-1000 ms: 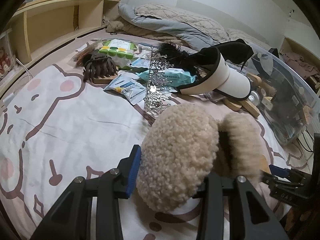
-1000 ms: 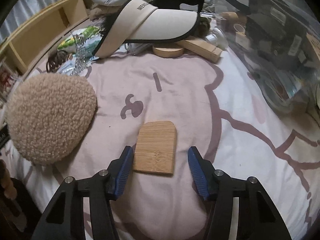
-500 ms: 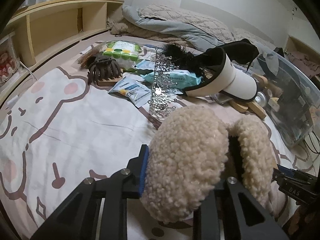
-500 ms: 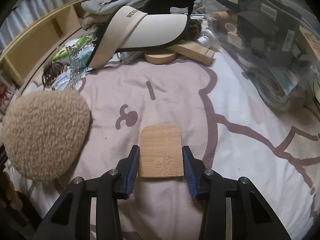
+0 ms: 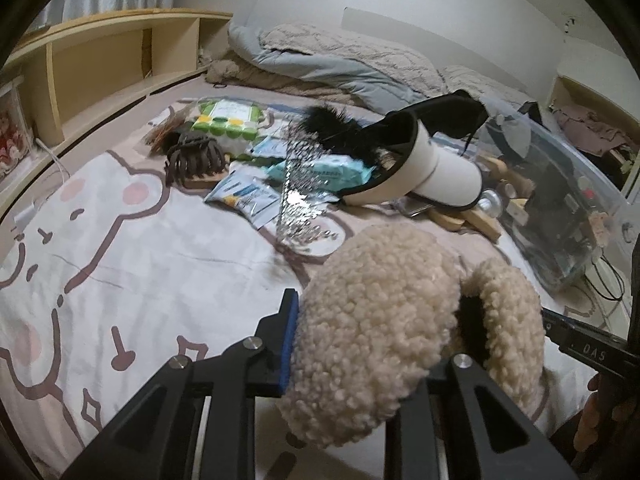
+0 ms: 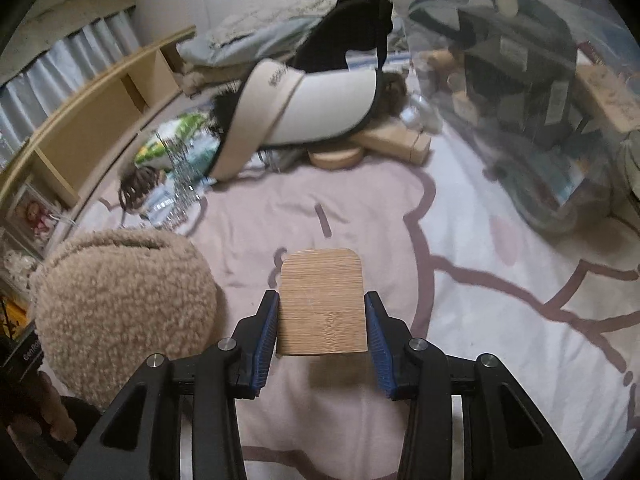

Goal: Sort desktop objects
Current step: 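Carry the wooden block with the right tool toward the clear plastic box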

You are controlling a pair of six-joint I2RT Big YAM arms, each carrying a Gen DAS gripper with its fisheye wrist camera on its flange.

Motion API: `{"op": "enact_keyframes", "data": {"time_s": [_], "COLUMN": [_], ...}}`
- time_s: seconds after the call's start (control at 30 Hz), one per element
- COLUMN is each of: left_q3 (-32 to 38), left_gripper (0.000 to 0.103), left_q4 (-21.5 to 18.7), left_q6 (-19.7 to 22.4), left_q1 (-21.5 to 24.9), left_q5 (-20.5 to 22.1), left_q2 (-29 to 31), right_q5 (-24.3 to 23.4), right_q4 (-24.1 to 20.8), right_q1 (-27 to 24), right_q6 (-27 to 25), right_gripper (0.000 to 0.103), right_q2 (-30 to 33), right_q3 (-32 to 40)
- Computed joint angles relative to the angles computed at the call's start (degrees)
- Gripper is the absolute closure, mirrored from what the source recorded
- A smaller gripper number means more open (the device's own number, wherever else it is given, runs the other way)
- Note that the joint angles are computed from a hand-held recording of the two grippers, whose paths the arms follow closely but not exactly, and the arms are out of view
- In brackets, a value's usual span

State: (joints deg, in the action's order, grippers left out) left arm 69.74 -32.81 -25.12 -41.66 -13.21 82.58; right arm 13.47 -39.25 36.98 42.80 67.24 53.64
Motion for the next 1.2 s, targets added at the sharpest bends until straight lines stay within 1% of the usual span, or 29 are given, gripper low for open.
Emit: {"op": "enact_keyframes", "data": {"time_s": [0.23,0.33,0.43,0.6,0.73,0.87,0.97,1.1,1.2], "left_q3": [3.1,5.3,7.5,12.2,16.0,20.6,24.2,28.4,31.8], "left_gripper": [0.081,0.081,0.081,0.081,0.081,0.081,0.081,0.081,0.081], "left_q4": [-0.8,-1.3,-1.4,-1.4,-1.5,-1.8,-2.1,-2.3,-2.6], "left_q6": [0.7,0.5,0.3,0.8,1.0,2.2,2.8,3.3,3.4], "left_q1": [-1.3,-1.8,-2.3,-3.4,-4.3,-5.4,-5.9,-6.8,-7.4], "left_q5": [-0.3,0.1,0.6,0.4,0.7,0.2,0.6,1.0,1.7], "left_q2": [-0.3,0.2,1.0,2.7,4.4,6.9,9.0,11.5,13.7], "right_q5": [1.4,2.6,2.2,0.2,-2.1,-4.4,-5.8,-9.1,-9.7], "right_q4": [1.2,0.3,-1.0,-4.4,-7.2,-8.9,-9.9,-10.6,-11.7], "right_q1": [-0.8,-1.7,-3.4,-8.5,-14.8,-21.3,-26.4,-32.9,-36.5], "right_q6": [-1.6,-3.4,-4.7,-8.2,-12.4,-16.8,-20.4,-24.2,-26.8], "right_gripper": [0.06,0.06,0.06,0.06,0.06,0.06,0.06,0.06,0.06], "right_q2": [-5.9,-9.3,-12.6,-18.2,-21.1,-21.7,-20.6,-17.5,-13.9], "right_q3": [-0.5,-0.3,-0.8,-0.7,1.2,3.8,6.4,9.5,12.1]}}
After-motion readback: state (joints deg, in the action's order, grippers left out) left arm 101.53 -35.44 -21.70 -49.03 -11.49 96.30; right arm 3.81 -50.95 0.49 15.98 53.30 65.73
